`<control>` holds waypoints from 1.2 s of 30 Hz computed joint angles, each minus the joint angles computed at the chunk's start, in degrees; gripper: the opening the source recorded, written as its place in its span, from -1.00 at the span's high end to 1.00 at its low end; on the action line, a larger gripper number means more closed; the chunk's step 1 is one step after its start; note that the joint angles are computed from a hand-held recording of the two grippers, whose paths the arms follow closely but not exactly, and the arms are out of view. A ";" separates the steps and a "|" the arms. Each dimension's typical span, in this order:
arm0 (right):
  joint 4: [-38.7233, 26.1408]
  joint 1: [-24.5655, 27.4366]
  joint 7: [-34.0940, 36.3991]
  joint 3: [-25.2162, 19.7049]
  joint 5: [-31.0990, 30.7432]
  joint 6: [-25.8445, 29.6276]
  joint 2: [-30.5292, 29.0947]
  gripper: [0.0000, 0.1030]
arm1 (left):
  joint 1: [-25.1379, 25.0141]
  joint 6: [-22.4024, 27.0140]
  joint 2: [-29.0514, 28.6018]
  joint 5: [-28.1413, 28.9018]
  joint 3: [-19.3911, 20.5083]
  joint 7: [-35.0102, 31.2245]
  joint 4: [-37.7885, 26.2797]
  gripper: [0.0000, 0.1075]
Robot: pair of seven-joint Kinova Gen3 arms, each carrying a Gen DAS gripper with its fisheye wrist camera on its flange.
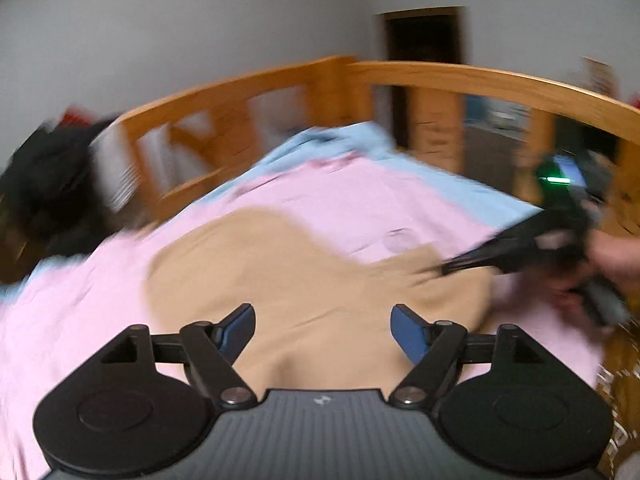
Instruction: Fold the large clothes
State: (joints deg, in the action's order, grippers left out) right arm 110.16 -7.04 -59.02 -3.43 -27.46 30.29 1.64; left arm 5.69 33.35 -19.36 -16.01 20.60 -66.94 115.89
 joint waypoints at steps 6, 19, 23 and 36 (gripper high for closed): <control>-2.74 5.26 -2.17 -4.34 0.17 0.03 -1.36 0.46 | 3.91 7.19 3.92 13.25 -14.14 -7.80 -3.30 -0.47; -30.68 6.24 -4.02 -9.52 -15.52 21.50 23.36 -0.29 | 1.38 9.15 5.81 25.62 -17.48 -19.19 -3.37 -0.51; -32.69 6.08 -5.69 -7.80 -20.61 24.56 26.97 0.71 | 1.11 10.28 6.12 25.80 -17.39 -19.10 -4.07 -0.51; -23.17 -0.45 -4.05 -6.35 -3.80 11.19 19.37 0.85 | 1.49 10.84 8.89 25.98 -16.07 -22.50 -5.28 -0.61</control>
State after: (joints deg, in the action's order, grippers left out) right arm 86.98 -7.48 -63.07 -9.79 -31.26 41.48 21.01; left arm 7.18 44.19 -10.46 9.97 4.53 -89.44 110.61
